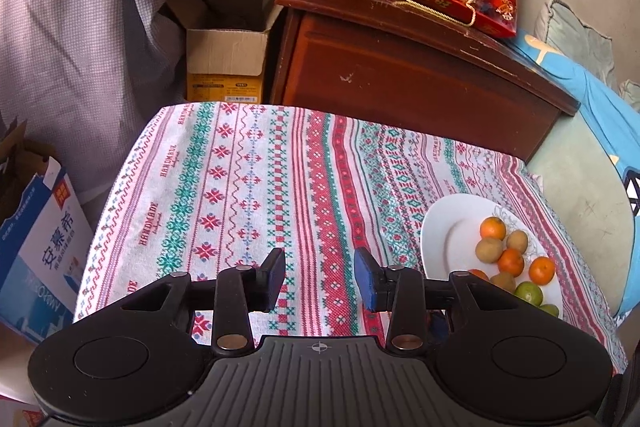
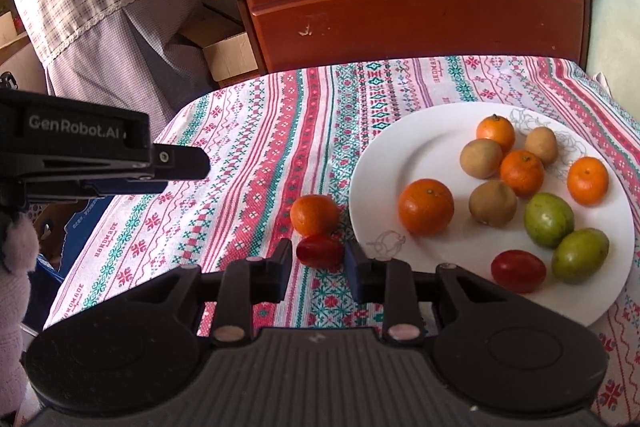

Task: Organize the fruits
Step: 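Withdraw both tools from the plate back toward the remaining fruits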

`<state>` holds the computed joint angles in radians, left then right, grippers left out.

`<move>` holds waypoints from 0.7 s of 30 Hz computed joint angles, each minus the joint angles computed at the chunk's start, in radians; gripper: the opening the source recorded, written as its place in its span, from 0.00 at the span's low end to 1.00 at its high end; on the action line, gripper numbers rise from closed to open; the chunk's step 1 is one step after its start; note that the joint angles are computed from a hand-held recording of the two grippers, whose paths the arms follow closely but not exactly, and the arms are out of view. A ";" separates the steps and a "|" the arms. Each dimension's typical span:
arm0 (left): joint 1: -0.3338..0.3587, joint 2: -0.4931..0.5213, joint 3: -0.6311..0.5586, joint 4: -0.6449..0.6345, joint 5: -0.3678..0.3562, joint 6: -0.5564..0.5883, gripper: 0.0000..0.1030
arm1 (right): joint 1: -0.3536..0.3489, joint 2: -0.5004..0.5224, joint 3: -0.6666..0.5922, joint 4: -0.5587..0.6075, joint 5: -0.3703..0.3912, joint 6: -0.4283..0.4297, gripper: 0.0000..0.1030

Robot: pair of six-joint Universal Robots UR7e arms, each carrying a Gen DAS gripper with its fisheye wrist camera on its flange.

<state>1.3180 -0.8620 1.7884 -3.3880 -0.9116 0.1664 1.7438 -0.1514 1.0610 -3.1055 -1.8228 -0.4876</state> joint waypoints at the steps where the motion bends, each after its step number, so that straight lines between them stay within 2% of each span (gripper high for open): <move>1: 0.001 0.000 0.001 0.002 -0.005 0.002 0.36 | 0.000 0.000 0.000 0.001 -0.003 -0.001 0.25; 6: 0.005 -0.001 0.012 0.020 -0.038 0.023 0.36 | 0.000 -0.033 0.050 0.004 -0.001 -0.011 0.25; 12: 0.014 0.013 0.023 0.022 -0.098 0.102 0.36 | -0.004 -0.097 0.155 -0.027 -0.014 -0.012 0.25; 18: 0.015 0.029 0.034 0.033 -0.109 0.141 0.36 | -0.012 -0.132 0.210 -0.051 -0.028 0.005 0.25; 21: 0.018 0.029 0.036 0.035 -0.139 0.156 0.36 | -0.015 -0.138 0.222 -0.061 -0.030 0.000 0.25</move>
